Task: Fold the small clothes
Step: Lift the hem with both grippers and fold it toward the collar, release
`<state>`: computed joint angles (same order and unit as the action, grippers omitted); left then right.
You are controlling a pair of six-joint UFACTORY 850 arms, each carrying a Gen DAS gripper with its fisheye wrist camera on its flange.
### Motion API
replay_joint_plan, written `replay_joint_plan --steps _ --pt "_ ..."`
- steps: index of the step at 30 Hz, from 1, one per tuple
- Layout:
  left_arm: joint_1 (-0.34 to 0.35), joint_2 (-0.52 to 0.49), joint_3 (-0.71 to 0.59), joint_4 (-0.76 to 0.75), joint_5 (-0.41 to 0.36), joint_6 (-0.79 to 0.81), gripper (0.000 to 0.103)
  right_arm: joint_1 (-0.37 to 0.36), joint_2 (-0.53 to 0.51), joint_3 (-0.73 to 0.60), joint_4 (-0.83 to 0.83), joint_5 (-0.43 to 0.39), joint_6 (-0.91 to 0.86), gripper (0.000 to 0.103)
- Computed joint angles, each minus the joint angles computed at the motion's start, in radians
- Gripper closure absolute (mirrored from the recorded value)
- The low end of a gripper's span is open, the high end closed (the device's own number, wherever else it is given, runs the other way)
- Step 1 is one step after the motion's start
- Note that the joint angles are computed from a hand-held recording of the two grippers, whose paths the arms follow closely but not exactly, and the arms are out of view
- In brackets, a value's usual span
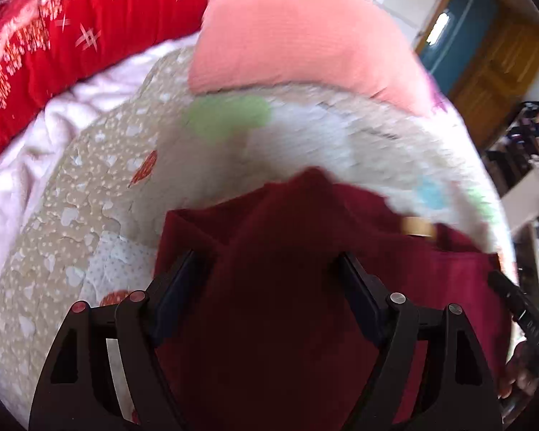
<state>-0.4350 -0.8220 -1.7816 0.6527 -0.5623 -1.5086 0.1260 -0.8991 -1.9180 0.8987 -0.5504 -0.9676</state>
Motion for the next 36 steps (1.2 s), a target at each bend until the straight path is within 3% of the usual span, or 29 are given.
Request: replay_joint_plan --steps 3,8,10,12,15,19,24,26,28,31,36 --pt "0.003 -0.024 -0.013 0.058 -0.018 -0.035 0.024 0.009 -0.106 -0.134 -0.163 -0.003 0.179 0.055" --pt "-0.007 0.033 0.066 0.117 0.013 -0.113 0.024 0.014 -0.085 -0.114 -0.192 0.019 0.192 0.054" --pt "-0.012 0.076 0.122 0.148 0.044 -0.16 0.024 0.004 -0.017 -0.028 -0.139 0.016 0.132 0.054" --pt "-0.024 0.123 0.184 0.2 0.082 -0.224 0.024 -0.017 0.084 0.107 0.024 -0.005 -0.041 0.054" --pt "-0.056 0.188 0.271 0.277 0.088 -0.304 0.024 -0.038 0.223 0.3 0.18 0.014 -0.265 0.053" --pt "-0.097 0.239 0.35 0.361 0.088 -0.418 0.024 -0.065 0.327 0.468 0.278 0.028 -0.413 0.053" --pt "-0.135 0.224 0.358 0.285 0.048 -0.357 0.024 -0.053 0.29 0.497 0.141 0.098 -0.314 0.052" --pt "-0.155 0.217 0.36 0.321 0.008 -0.364 0.023 -0.05 0.305 0.517 0.17 0.123 -0.354 0.052" --pt "-0.16 0.22 0.356 0.257 -0.013 -0.302 0.024 -0.047 0.332 0.533 0.134 0.129 -0.308 0.052" --pt "-0.163 0.269 0.412 0.276 0.048 -0.368 0.024 -0.06 0.391 0.591 0.236 0.091 -0.393 0.052" --pt "-0.206 0.29 0.425 0.356 -0.039 -0.429 0.024 -0.071 0.478 0.699 0.381 0.049 -0.565 0.051"
